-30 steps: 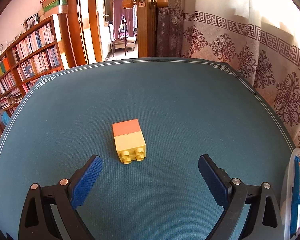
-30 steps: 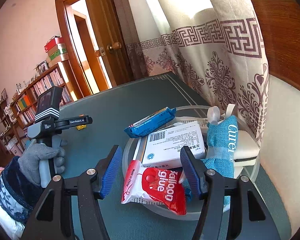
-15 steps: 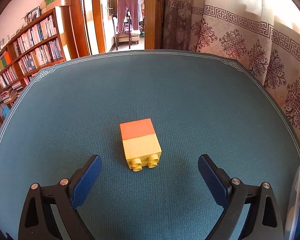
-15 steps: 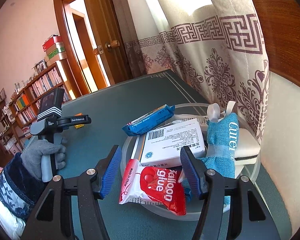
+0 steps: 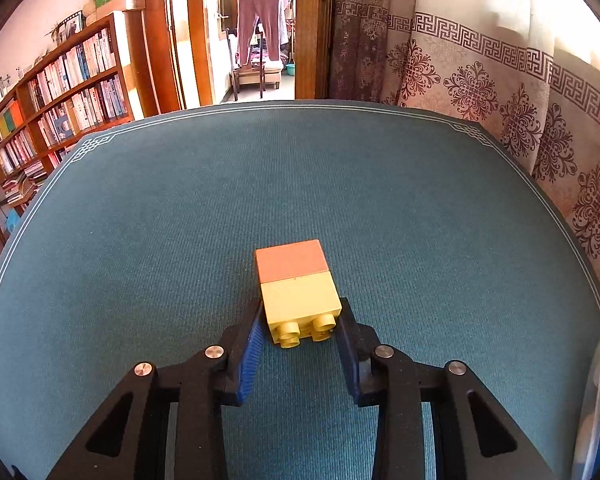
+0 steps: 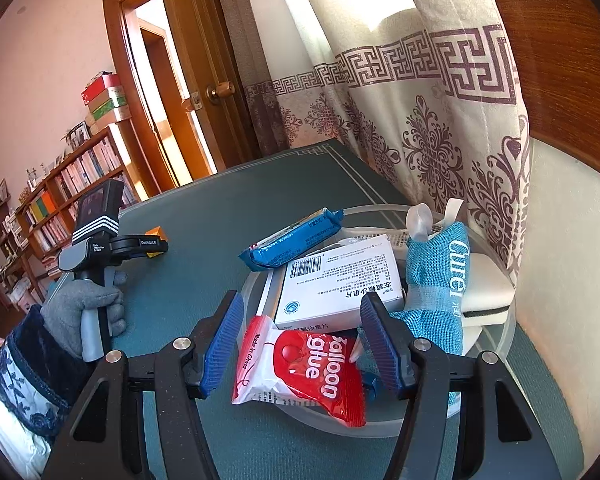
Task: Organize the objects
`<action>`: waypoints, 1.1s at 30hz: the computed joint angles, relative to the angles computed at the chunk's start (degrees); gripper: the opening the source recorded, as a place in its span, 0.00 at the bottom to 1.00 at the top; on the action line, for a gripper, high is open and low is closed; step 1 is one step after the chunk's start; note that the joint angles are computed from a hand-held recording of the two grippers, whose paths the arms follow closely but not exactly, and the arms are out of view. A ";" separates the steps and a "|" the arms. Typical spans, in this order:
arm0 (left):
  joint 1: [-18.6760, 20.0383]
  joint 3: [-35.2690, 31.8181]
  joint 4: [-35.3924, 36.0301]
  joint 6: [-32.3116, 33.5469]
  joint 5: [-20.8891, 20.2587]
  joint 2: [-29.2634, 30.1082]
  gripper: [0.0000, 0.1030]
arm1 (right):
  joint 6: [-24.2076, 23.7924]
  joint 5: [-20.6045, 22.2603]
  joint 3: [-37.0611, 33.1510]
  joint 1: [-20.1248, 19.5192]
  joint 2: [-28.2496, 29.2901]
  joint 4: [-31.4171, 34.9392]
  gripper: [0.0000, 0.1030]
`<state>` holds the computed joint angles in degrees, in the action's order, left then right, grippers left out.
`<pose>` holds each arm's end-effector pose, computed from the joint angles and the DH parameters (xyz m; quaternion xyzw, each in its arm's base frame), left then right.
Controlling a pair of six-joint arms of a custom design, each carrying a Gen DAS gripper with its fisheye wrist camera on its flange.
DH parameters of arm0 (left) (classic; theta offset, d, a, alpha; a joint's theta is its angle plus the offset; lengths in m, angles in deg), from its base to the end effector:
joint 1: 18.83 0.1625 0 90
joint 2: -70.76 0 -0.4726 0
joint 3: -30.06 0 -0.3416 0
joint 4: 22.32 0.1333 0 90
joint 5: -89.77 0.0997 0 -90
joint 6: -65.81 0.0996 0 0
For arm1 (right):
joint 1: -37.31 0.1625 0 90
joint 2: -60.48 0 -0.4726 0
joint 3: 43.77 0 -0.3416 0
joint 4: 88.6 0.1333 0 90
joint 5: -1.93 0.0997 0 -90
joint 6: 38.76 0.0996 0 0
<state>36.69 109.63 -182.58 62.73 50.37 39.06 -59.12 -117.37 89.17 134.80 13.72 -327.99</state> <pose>-0.2499 -0.7352 0.1370 0.1601 0.8762 -0.3011 0.3404 0.1450 -0.4540 0.2158 0.0696 -0.8317 0.4797 0.2709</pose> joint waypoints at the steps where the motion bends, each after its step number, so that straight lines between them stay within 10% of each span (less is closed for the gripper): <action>1: -0.10 0.19 -0.48 0.43 -0.25 -0.07 0.35 | 0.02 -0.11 0.07 -0.02 -0.01 -0.20 0.60; 22: -12.39 12.62 -5.92 11.74 -23.50 -4.45 0.35 | 0.10 -0.79 5.71 -0.26 -1.06 -6.70 0.61; 33: -14.32 11.86 -1.80 13.36 -27.77 -1.28 0.35 | 0.27 -2.06 8.39 -0.58 -1.38 -10.66 0.61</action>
<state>22.36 121.49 -184.38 76.09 22.60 37.77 -58.86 -119.43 97.55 134.22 12.34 -338.65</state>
